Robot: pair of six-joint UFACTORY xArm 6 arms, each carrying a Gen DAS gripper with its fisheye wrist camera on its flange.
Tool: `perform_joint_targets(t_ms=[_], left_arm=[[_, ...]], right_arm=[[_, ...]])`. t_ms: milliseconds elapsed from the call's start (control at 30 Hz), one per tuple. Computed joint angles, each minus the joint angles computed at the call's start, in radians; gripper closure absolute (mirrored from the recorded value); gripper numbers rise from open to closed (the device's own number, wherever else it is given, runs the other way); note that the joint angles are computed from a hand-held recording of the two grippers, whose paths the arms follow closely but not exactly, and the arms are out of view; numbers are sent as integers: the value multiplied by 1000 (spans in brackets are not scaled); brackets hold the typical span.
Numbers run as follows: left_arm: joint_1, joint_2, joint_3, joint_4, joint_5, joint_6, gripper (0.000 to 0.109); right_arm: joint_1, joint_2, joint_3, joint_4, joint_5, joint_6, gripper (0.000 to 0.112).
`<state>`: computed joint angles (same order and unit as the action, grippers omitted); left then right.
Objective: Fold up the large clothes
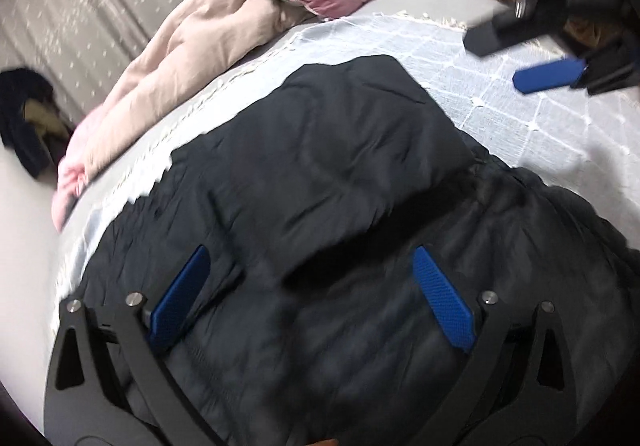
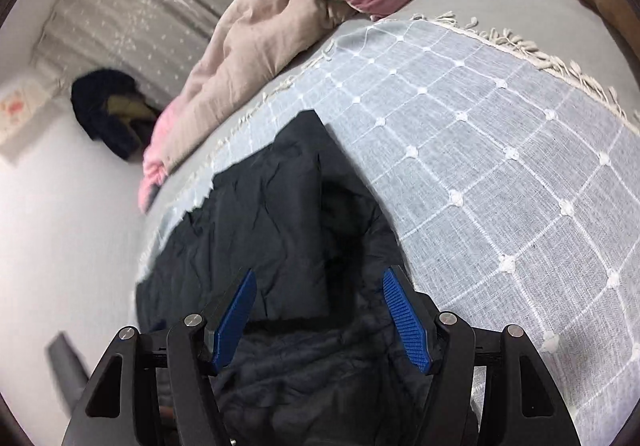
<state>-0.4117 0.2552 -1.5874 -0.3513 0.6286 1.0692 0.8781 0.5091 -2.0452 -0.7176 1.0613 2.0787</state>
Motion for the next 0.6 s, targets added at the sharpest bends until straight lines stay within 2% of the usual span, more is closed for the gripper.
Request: perform_joint_targets(t_ms=[67, 100, 133, 167, 233, 267, 333, 433, 533, 567, 600], left_arm=[[-23, 21, -8, 26, -19, -11, 15], [-31, 34, -18, 42, -20, -21, 22], [-36, 45, -29, 55, -13, -33, 39], [-38, 61, -52, 76, 6, -63, 50], [-28, 90, -110, 46, 72, -104, 96], [-4, 115, -177, -31, 152, -124, 101], [44, 136, -249, -166, 230, -164, 101], [128, 177, -350, -328, 293, -266, 101], [229, 281, -520, -395, 401, -463, 98], [255, 326, -579, -398, 437, -513, 93], [286, 374, -647, -383, 491, -562, 76]], right_arm=[[2, -36, 51, -23, -23, 22, 45], [-1, -41, 58, -24, -28, 24, 45], [-2, -50, 74, -25, -36, 32, 45], [-2, -71, 106, -28, -47, 49, 45], [-8, -90, 143, -26, -73, 75, 45], [-10, -101, 162, -27, -84, 89, 45], [-13, -106, 178, -28, -99, 104, 45], [-13, -109, 184, -35, -104, 112, 45], [-10, -112, 187, -35, -102, 114, 45], [-9, -110, 183, -31, -96, 111, 45], [-8, -106, 177, -25, -91, 107, 45]])
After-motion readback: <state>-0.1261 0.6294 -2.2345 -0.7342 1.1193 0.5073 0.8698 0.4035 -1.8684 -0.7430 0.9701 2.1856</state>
